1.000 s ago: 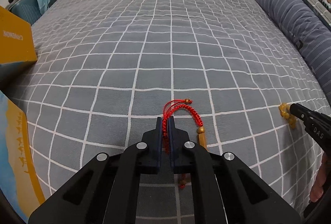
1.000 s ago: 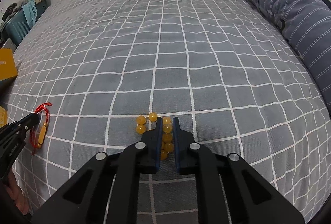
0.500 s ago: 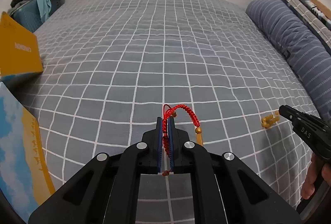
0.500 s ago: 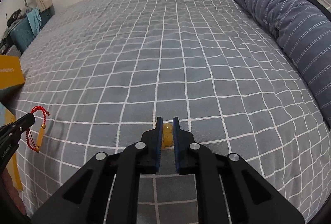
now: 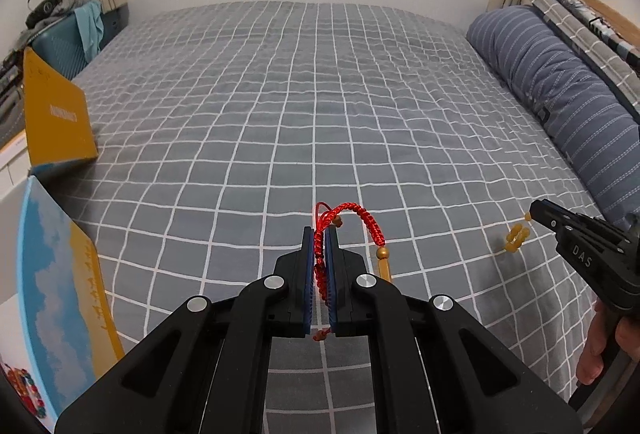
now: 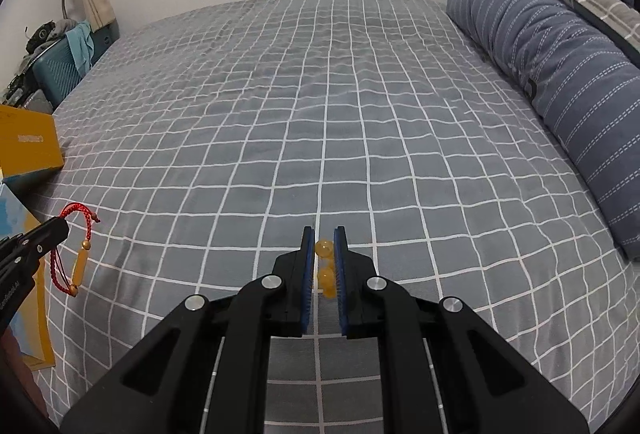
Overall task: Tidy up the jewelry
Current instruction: 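Carry the red cord and amber bead bracelets over the white box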
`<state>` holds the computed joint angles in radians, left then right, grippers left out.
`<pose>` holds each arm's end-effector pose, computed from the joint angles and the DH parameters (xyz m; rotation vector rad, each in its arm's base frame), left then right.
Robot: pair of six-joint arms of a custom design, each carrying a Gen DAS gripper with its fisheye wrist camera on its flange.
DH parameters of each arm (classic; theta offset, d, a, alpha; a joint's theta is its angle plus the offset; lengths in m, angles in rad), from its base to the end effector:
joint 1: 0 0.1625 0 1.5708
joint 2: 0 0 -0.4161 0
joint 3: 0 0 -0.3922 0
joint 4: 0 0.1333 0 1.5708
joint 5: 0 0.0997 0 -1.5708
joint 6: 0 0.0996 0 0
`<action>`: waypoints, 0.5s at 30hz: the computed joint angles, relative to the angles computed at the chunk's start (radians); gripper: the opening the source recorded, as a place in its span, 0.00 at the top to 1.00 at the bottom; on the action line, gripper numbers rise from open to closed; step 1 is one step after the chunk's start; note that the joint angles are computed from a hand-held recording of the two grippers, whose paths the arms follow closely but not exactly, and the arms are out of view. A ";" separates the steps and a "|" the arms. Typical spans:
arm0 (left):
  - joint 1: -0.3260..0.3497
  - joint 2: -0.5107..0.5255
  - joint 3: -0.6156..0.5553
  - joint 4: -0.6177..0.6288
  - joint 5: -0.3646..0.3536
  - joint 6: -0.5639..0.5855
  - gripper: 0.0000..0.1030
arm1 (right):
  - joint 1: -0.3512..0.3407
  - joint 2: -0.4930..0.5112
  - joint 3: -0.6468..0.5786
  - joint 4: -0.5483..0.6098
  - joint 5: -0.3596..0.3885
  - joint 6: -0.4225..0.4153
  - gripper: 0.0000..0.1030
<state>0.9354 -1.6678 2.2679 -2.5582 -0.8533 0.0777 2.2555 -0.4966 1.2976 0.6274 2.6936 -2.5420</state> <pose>-0.0798 -0.4432 0.3233 0.6896 2.3700 -0.7182 0.3792 -0.3956 0.0223 -0.0049 -2.1490 0.9313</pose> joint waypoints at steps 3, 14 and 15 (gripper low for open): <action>-0.006 -0.017 0.001 0.015 -0.001 -0.004 0.95 | 0.015 0.008 -0.014 0.026 0.008 0.017 0.91; -0.033 -0.097 0.004 0.113 0.022 -0.026 0.95 | 0.055 0.056 -0.069 0.139 0.031 0.104 0.91; -0.037 -0.105 0.005 0.123 0.024 -0.027 0.95 | 0.061 0.061 -0.077 0.154 0.032 0.116 0.91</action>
